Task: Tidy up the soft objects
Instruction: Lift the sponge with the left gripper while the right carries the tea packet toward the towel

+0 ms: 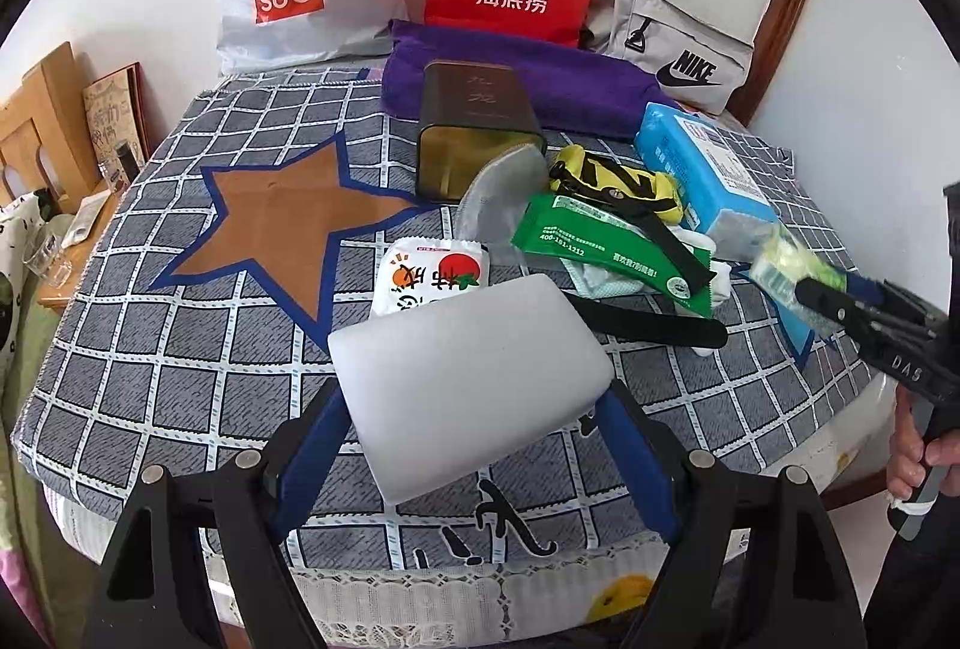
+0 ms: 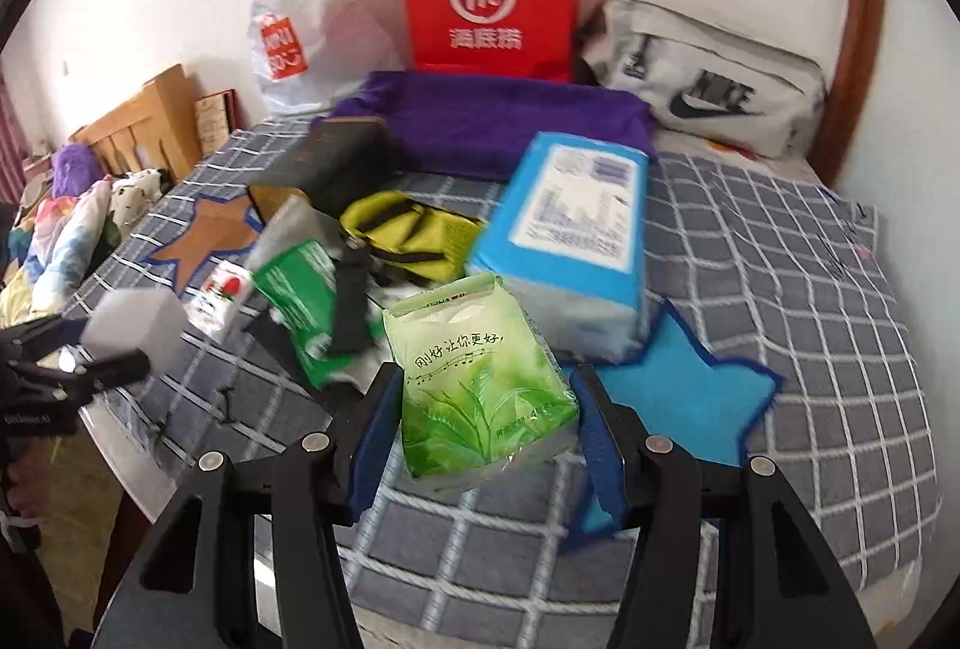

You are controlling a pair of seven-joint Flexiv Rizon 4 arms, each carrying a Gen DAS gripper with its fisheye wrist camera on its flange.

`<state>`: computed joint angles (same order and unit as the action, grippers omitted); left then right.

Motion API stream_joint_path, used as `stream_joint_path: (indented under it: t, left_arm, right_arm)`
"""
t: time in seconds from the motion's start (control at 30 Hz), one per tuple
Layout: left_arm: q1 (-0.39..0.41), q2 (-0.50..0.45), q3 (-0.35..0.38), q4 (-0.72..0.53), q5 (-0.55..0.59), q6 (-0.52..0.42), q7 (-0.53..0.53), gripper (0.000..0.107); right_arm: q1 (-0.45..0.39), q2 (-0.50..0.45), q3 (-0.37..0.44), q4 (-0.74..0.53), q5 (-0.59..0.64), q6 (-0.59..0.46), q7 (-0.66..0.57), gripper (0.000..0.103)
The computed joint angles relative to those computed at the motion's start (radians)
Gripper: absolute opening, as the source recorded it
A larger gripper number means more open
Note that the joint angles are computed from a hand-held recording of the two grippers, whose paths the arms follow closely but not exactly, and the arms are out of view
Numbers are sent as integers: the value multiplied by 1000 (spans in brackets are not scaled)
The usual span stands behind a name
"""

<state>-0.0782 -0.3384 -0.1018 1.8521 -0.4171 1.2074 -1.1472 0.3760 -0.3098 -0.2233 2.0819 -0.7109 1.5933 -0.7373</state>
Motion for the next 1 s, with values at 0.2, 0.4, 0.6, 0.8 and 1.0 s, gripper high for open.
stream_joint_path:
  t: [0.2, 0.4, 0.6, 0.8, 1.0]
  left_arm:
    - [-26, -2, 32, -34, 68, -17, -64, 82]
    - [-38, -30, 47, -101, 125, -53, -128, 82]
    - [-43, -73, 49, -191, 161, -88, -169, 82]
    - [-57, -142, 66, -338, 207, -147, -219, 82]
    - [-79, -251, 101, -565, 270, -256, -300, 82]
  right_arm:
    - [-43, -21, 36, 27, 50, -22, -17, 56]
    - [-96, -40, 116, 22, 163, -24, -98, 56]
    - [-148, -42, 194, -26, 264, -34, -191, 56]
    - [-203, -35, 269, -101, 353, -45, -304, 55]
    - [-197, -60, 253, -220, 383, -54, -361, 55]
